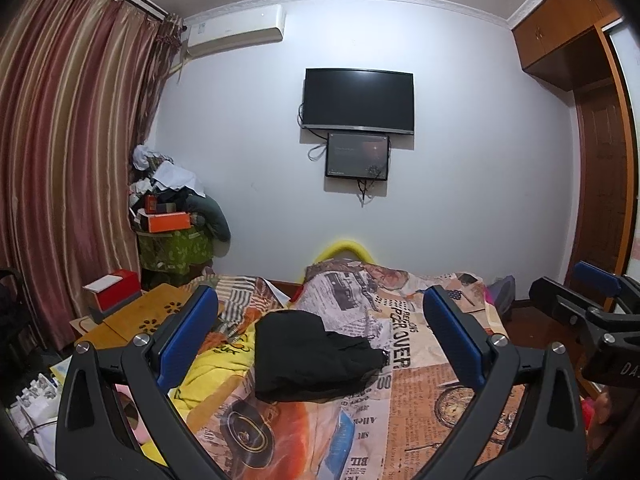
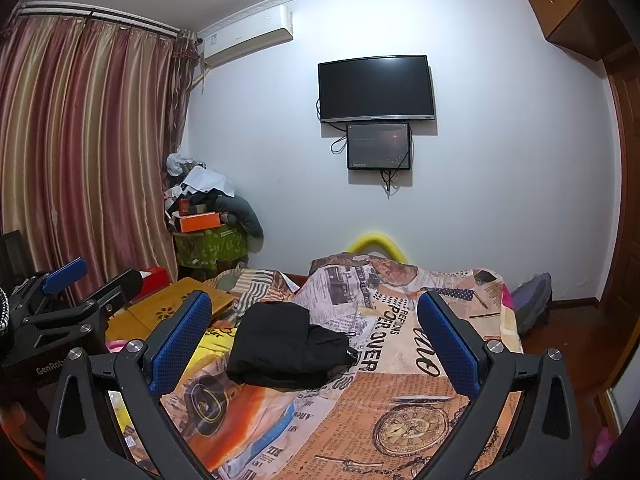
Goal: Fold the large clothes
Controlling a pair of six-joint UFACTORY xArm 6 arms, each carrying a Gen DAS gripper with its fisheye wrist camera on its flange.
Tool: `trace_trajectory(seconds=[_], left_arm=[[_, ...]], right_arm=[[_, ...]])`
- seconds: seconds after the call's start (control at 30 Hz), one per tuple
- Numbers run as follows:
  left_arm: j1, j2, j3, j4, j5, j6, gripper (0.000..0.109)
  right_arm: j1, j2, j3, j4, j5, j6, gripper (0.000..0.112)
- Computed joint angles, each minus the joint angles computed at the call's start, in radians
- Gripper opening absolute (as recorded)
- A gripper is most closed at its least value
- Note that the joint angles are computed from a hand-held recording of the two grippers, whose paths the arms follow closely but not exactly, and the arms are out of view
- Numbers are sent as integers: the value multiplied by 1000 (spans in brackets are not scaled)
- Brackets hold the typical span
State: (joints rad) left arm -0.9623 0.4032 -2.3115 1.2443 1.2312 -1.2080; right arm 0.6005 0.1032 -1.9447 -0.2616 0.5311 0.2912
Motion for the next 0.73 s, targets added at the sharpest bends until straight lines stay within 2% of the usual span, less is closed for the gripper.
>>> trace_trajectory(seconds=[0.73], left_arm=[[7,-10,26,-18,-23,-7,103]], right_arm=[[-9,3,7,12,0,-9,102]])
